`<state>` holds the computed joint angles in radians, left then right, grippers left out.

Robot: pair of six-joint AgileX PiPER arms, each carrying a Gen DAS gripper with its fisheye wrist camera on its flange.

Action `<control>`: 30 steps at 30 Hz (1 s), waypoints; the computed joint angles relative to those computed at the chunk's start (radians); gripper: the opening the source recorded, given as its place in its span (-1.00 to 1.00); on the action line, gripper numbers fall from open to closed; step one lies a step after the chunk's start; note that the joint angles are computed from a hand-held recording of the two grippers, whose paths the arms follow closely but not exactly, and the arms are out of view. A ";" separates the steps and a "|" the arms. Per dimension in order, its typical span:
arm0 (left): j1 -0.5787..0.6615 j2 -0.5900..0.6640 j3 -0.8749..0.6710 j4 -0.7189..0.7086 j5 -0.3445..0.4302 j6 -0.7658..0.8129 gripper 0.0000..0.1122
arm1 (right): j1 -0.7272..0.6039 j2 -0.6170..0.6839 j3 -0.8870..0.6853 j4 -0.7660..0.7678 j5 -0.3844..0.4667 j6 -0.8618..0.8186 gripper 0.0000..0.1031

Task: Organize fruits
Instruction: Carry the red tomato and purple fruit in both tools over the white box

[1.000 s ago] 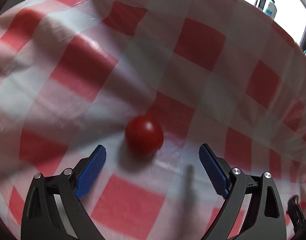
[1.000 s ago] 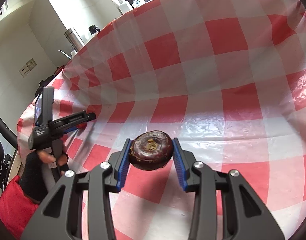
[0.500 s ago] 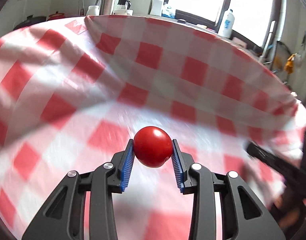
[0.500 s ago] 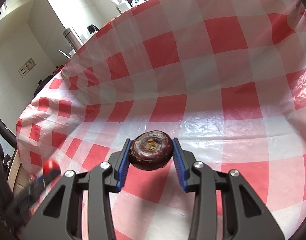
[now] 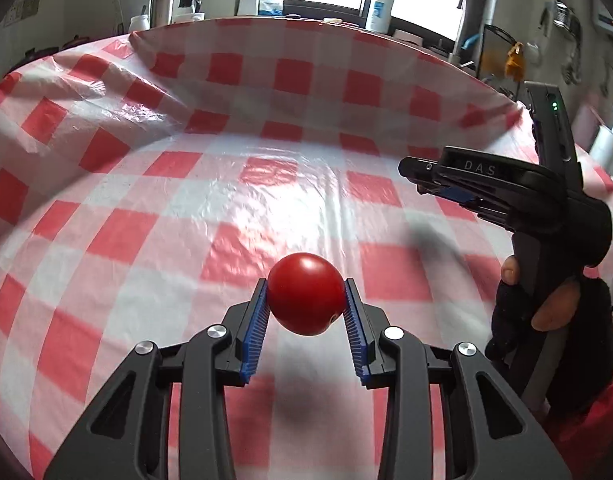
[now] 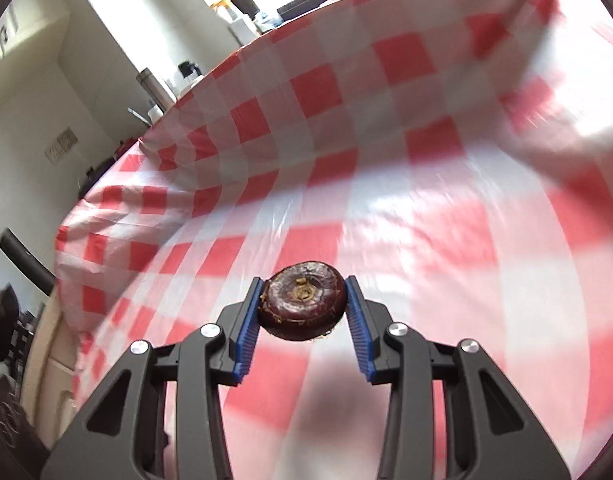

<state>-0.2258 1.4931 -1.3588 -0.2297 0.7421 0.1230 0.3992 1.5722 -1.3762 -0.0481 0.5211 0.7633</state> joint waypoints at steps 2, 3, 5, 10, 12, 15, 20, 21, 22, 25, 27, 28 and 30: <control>-0.011 -0.055 0.058 -0.001 -0.002 0.004 -0.39 | 0.030 -0.087 0.104 -0.036 -0.033 0.081 -0.21; -0.020 -0.092 0.097 -0.001 -0.006 0.007 -0.39 | 0.049 -0.133 0.153 -0.068 -0.044 0.128 -0.21; -0.045 -0.167 0.168 0.015 -0.014 0.002 -0.39 | 0.076 -0.203 0.220 -0.112 -0.050 0.198 -0.21; -0.115 -0.296 0.281 0.074 0.000 -0.030 -0.39 | 0.117 -0.342 0.309 -0.207 -0.019 0.320 -0.21; -0.140 -0.341 0.321 0.093 0.007 -0.051 -0.39 | 0.139 -0.377 0.327 -0.256 0.003 0.368 -0.21; -0.162 -0.400 0.369 0.106 0.010 -0.069 -0.39 | 0.161 -0.410 0.356 -0.293 0.018 0.423 -0.21; -0.138 -0.463 0.394 0.072 0.027 -0.033 -0.39 | 0.278 -0.407 0.344 -0.477 0.197 0.584 -0.21; -0.131 -0.473 0.395 0.064 0.030 -0.024 -0.39 | 0.304 -0.396 0.330 -0.504 0.245 0.594 -0.21; -0.122 -0.486 0.394 0.054 0.035 -0.011 -0.39 | 0.331 -0.385 0.317 -0.529 0.289 0.601 -0.21; -0.073 -0.529 0.395 0.004 0.046 0.045 -0.39 | 0.412 -0.354 0.273 -0.585 0.408 0.607 -0.21; -0.006 -0.555 0.399 -0.069 0.062 0.117 -0.39 | 0.474 -0.328 0.236 -0.624 0.483 0.603 -0.21; 0.037 -0.566 0.403 -0.113 0.072 0.163 -0.39 | 0.504 -0.314 0.217 -0.642 0.515 0.602 -0.21; 0.148 -0.583 0.416 -0.220 0.102 0.271 -0.39 | 0.559 -0.284 0.179 -0.670 0.567 0.597 -0.21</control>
